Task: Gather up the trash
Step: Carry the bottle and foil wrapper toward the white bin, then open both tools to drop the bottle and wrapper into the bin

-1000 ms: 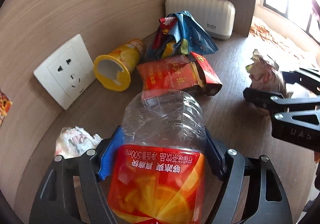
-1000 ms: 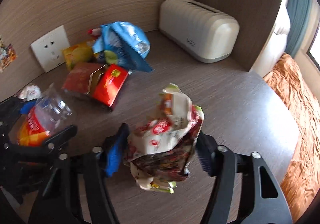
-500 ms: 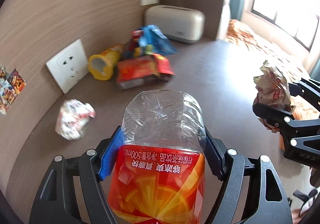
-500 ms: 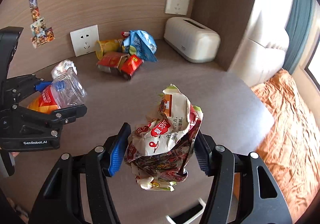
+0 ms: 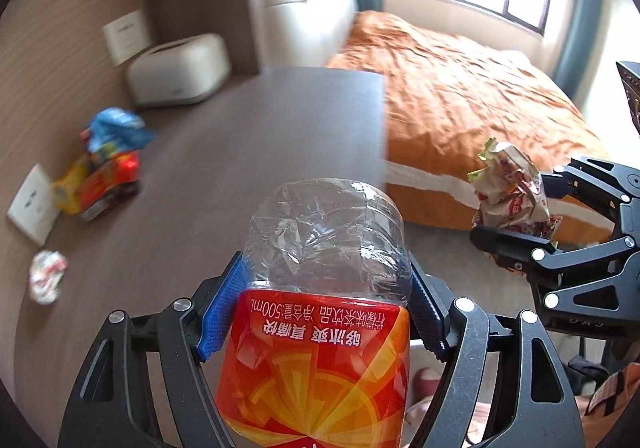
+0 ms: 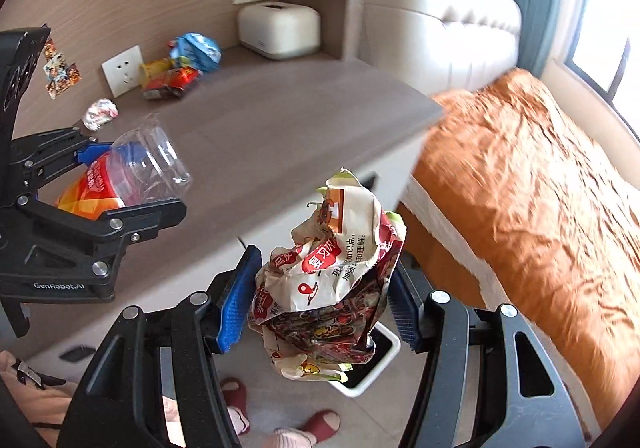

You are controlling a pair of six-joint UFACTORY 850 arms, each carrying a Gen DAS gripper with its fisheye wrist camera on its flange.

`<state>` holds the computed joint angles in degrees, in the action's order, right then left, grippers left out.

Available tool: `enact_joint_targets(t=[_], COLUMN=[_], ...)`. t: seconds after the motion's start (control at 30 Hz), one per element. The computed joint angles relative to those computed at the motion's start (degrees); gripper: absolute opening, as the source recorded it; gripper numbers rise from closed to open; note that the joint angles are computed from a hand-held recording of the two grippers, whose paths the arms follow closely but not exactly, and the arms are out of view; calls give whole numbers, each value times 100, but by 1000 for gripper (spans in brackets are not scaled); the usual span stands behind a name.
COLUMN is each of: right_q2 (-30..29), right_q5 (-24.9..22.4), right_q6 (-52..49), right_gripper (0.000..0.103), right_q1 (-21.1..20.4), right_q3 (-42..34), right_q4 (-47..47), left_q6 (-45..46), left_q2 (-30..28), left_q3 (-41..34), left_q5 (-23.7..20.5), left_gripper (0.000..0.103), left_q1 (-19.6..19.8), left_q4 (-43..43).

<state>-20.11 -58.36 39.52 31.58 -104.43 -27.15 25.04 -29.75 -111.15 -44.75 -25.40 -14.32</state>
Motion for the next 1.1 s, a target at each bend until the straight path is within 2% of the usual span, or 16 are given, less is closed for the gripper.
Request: enact_joint_targets(t=[0.17, 0.27, 0.4, 0.6, 0.8, 0.83, 0.87, 0.9, 0.93, 1.1], right_q2=[691, 924, 1140, 1153, 662, 550, 447, 323, 245, -163], right_q5=[147, 244, 468, 1177, 2178, 2362, 2468, 2592, 2786, 3002], right_q6=[-36, -226, -662, -1244, -2233, -2498, -2746, -2985, -3017, -2987], right_gripper=[61, 61, 61, 61, 61, 64, 80, 90, 97, 98], right_q1=[-258, -434, -770, -1263, -1674, -1716, -1752, -1787, -1809, -1942], right_q3=[922, 1351, 1967, 2970, 3808, 3924, 4003, 4094, 4214, 4429], right_q4=[205, 389, 765, 1157, 1561, 1643, 1734, 1799, 1720, 1606], left_q6=[407, 698, 842, 756, 896, 936, 1000, 980, 922, 776], left_q2=[-188, -319, -784, -1709, -2712, -2867, -3010, -3278, -3403, -3878], left_q3=[-160, -175, -428, -775, -955, -1019, -1075, -1276, -1261, -1382], left_q5=[-245, -292, -554, -729, -494, -479, -490, -589, -494, -283], left_gripper=[74, 74, 74, 74, 74, 75, 78, 96, 98, 98], left_q1=[-449, -683, -911, -1074, -1146, -1156, -1156, -1175, -1202, -1252], left_q4=[-90, -13, -64, 48, 86, 88, 75, 167, 315, 654])
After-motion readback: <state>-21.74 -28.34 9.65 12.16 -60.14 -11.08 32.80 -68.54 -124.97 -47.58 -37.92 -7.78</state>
